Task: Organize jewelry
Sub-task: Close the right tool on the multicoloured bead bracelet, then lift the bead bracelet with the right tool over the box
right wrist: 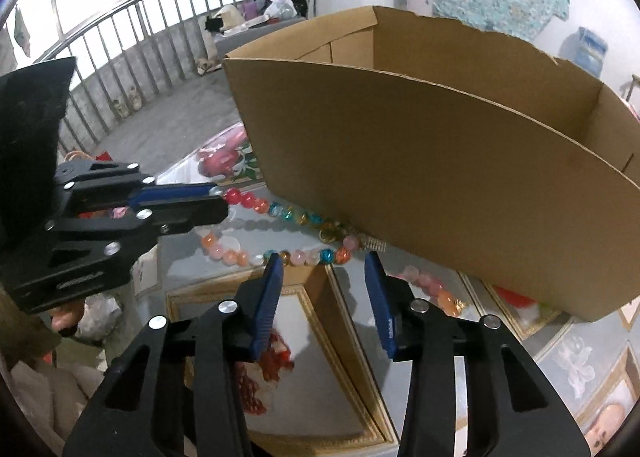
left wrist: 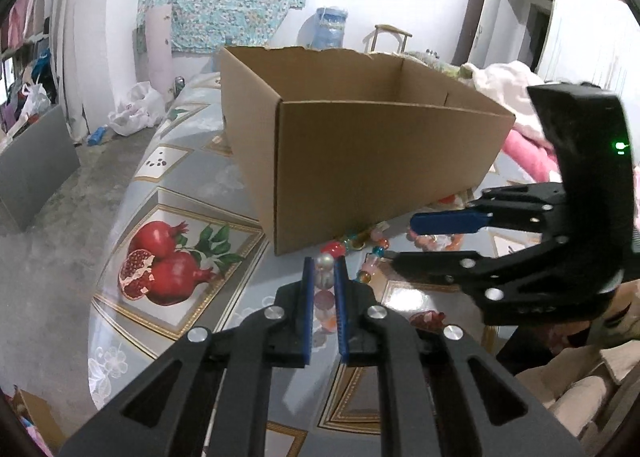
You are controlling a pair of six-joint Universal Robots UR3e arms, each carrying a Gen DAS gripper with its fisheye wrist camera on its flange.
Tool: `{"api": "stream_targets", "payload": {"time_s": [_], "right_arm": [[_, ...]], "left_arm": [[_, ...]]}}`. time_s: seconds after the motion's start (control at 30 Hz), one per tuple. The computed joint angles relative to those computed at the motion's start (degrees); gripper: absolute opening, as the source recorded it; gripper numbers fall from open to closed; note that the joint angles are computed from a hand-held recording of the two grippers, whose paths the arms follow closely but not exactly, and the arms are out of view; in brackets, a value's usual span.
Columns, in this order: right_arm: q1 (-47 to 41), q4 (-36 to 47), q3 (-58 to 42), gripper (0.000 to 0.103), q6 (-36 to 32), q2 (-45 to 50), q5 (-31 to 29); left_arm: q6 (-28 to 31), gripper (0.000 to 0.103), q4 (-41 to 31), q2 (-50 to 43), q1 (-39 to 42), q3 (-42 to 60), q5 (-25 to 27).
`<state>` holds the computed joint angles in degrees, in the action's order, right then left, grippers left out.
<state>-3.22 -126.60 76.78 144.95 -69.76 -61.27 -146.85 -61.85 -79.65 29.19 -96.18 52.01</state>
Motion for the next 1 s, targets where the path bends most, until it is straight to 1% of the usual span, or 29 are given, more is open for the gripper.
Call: {"api": "stream_targets", "payload": {"time_s": [0.07, 0.13, 0.23, 0.43, 0.57, 0.6, 0.7, 0.77, 0.8, 0.87, 0.9, 1.0], "right_arm": [[0.22, 2.51, -3.27, 0.037, 1.99, 1.89, -0.21], [0.31, 5.46, -6.17, 0.034, 4.38, 3.42, -0.37], [0.67, 7.45, -8.5, 0.029, 7.98, 4.87, -1.51], [1.65, 7.81, -11.94, 0.027, 11.97, 6.95, -2.83], [1.8, 9.22, -13.95, 0.025, 12.34, 7.57, -3.3], [1.74, 10.15, -14.54, 0.023, 12.46, 7.62, -3.16], [1.88, 10.81, -14.62, 0.023, 12.95, 7.74, -3.55], [2.02, 9.81, -14.15, 0.019, 13.42, 7.49, -4.62], [2.1, 9.55, -14.05, 0.013, 13.5, 7.54, -4.89], [1.36, 9.87, -13.51, 0.011, 13.48, 7.05, -3.82], [1.11, 9.34, -12.61, 0.007, 13.28, 6.4, -3.6], [0.53, 7.47, -9.12, 0.007, 11.79, 3.5, -2.73]], "left_arm": [[0.38, 0.009, -0.16, 0.39, 0.64, -0.31, -0.48], [0.27, 0.009, 0.13, 0.26, 0.9, -0.62, -1.04], [0.27, 0.009, 0.25, -0.13, 1.41, -0.82, -1.38], [0.76, 0.009, -0.54, -0.77, 2.16, -1.21, -1.77], [0.87, 0.009, -0.19, -0.99, 2.61, -1.78, -2.13], [1.13, 0.009, -0.36, -1.03, 2.82, -1.83, -2.28], [1.48, 0.009, -0.23, -0.88, 3.21, -2.56, -2.35], [1.36, 0.009, 0.09, -0.96, 3.32, -2.96, -2.37], [1.38, 0.009, 0.31, -1.03, 3.42, -3.12, -2.43], [1.27, 0.009, 0.73, -0.9, 3.55, -3.4, -2.59], [1.22, 0.009, 0.9, -0.67, 3.65, -3.51, -2.72], [1.74, 0.009, 0.13, 0.82, 4.38, -3.48, -3.38]]}}
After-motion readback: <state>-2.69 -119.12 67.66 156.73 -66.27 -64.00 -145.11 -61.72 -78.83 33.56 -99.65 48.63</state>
